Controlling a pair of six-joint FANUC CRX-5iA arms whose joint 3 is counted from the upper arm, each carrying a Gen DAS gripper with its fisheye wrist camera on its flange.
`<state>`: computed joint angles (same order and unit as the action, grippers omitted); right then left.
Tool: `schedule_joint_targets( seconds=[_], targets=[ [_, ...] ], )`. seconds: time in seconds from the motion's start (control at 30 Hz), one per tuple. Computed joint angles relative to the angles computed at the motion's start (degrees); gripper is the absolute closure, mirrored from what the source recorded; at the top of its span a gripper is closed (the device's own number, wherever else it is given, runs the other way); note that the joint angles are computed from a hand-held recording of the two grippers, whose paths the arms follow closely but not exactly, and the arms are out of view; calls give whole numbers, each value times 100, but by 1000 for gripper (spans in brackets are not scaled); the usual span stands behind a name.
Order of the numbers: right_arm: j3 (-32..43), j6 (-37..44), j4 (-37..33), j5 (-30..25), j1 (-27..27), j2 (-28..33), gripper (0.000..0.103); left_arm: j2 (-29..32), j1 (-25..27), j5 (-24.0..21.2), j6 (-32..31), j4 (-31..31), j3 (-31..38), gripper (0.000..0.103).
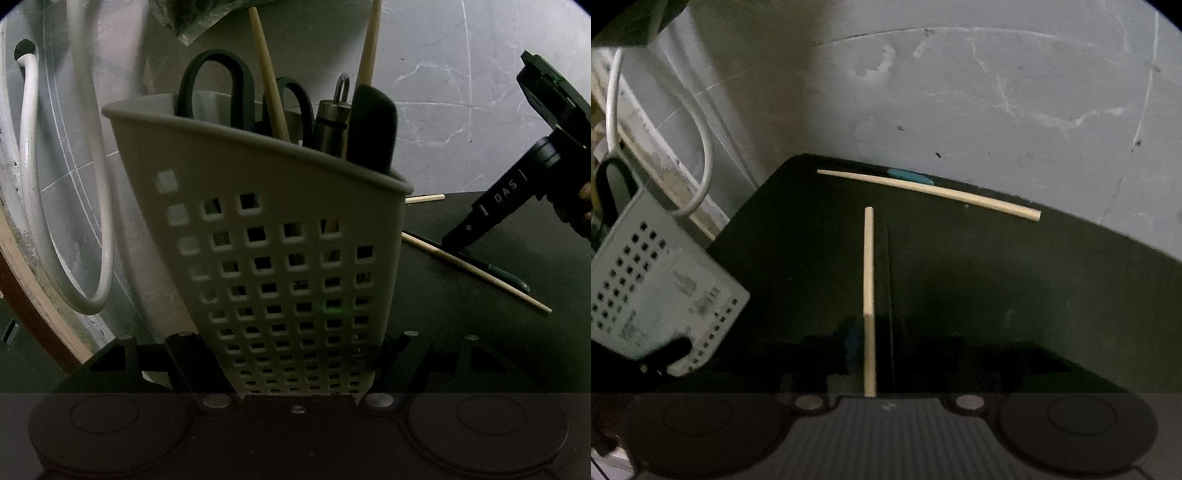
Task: Organize utensils
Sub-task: 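Close the right tool on the single wooden chopstick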
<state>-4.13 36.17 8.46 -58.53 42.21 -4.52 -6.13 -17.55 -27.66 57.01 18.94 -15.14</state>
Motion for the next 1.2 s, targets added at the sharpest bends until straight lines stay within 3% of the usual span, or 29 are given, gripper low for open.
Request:
schedule_joint_targets(
  seconds=[0.13,0.2,0.27,0.37,0.5,0.83,1.2],
  targets=[
    [201,178,-125,-163,-10,153,51,1,4,6,-25,19,-6,26],
    [357,314,36,-420,85,309,57,2,5,9,-25,19,-7,26],
    [644,469,368,-938,251,591,76,4,-1,15,-23,17,-9,26],
    [858,522,347,-1206,277,740,89,4,-5,-5,38,-14,7,26],
    [1296,1056,59,-1525,242,973,90,-2,-2,29,4,43,-25,26],
    [295,154,-5,-385,249,196,91,-21,19,112,-192,197,-120,26],
    [-225,-457,85,136,349,-195,90,-23,14,124,-236,220,-128,26]
  ],
)
